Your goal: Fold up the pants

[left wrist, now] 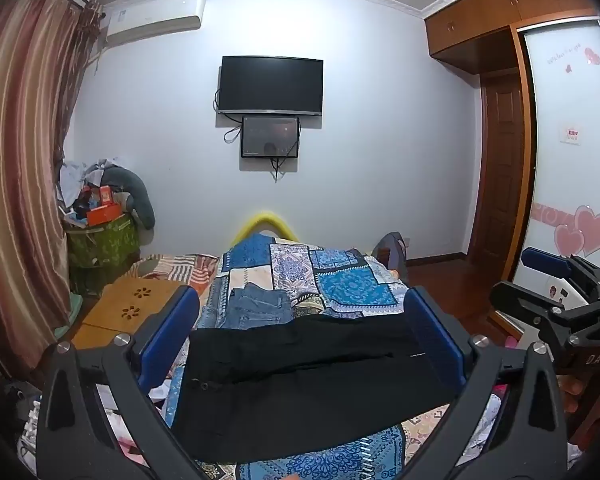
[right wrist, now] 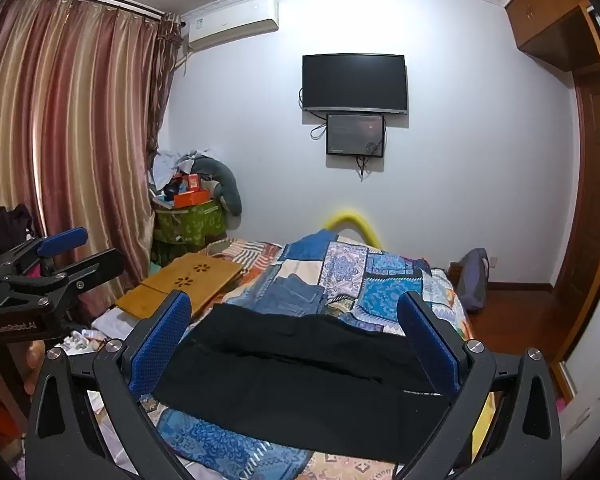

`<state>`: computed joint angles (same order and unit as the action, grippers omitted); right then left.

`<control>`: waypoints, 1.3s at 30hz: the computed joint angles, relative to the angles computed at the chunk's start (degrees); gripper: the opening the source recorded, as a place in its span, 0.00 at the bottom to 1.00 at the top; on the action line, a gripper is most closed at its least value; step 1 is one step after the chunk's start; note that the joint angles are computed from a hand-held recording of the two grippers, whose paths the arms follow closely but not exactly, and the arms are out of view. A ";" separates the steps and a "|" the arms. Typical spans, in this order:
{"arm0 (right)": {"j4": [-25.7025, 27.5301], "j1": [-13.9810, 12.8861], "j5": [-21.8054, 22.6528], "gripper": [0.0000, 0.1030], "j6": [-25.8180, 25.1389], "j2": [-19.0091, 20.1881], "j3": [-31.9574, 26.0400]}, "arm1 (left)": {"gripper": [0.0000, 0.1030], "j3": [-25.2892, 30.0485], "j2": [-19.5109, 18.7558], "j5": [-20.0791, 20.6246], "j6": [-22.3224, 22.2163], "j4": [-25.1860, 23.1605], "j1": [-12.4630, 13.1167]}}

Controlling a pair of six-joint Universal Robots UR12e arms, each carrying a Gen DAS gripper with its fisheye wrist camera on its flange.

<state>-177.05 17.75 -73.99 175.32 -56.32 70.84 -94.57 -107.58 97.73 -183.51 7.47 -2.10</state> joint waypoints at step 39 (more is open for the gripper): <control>-2.06 0.05 -1.73 0.99 1.56 -0.52 0.63 | 1.00 1.01 -0.71 0.37 0.15 -0.10 -0.25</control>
<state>-179.11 17.81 -75.72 176.88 -56.84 71.47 -93.55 -108.28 98.10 -183.37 7.37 -2.35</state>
